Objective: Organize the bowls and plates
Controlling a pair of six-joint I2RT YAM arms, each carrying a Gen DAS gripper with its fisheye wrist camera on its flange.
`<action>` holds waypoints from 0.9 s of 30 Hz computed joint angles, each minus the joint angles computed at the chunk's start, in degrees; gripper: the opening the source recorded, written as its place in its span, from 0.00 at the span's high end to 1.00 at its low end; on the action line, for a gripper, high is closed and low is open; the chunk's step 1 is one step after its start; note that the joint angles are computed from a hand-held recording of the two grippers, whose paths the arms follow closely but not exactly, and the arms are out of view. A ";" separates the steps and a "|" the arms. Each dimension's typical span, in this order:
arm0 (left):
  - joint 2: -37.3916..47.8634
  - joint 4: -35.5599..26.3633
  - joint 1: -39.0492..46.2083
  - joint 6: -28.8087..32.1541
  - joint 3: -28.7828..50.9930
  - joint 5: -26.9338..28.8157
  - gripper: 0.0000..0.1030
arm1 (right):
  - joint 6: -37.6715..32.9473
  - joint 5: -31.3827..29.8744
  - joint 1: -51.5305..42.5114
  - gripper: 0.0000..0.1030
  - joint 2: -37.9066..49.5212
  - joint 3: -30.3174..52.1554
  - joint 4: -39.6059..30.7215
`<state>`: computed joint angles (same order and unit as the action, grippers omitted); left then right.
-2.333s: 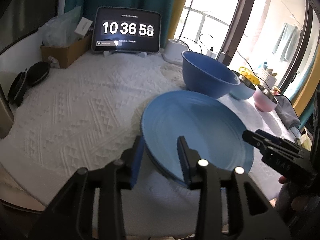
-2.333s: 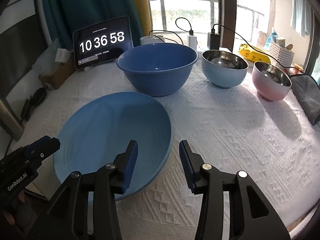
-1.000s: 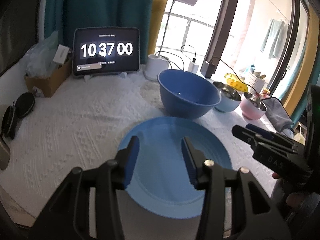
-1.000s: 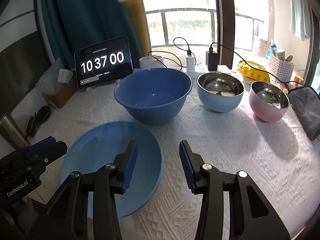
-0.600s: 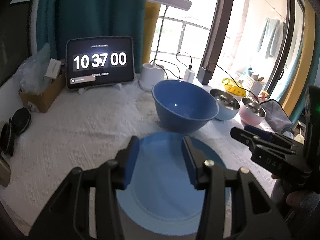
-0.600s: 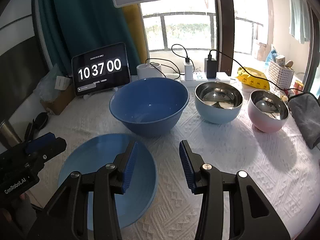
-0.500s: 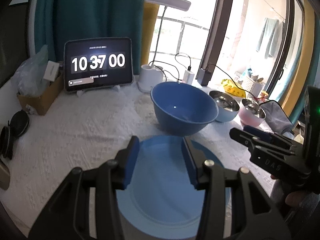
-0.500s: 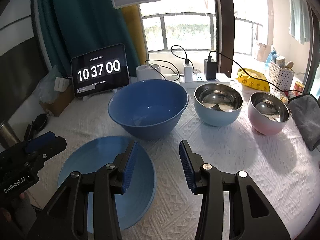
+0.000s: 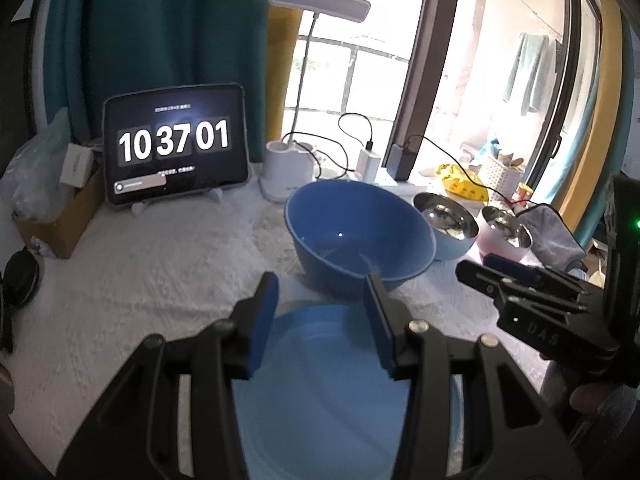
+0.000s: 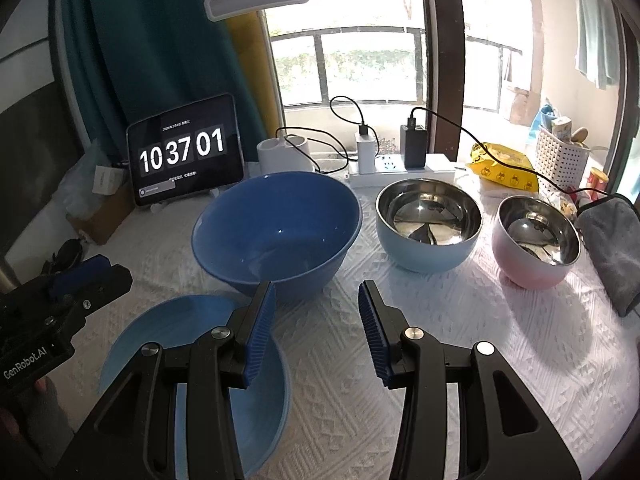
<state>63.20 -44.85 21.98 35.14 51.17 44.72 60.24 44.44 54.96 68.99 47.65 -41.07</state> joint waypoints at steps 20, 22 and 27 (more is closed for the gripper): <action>9.18 14.60 -13.26 -11.64 0.63 -9.24 0.56 | -13.28 -9.27 -14.14 0.56 0.24 -5.46 16.36; 10.04 15.52 -14.26 -12.52 0.61 -10.21 0.56 | -14.06 -10.42 -15.33 0.56 0.82 -5.87 17.87; 12.11 17.62 -16.60 -14.54 0.70 -12.79 0.56 | -15.78 -13.26 -18.38 0.56 1.62 -7.04 20.98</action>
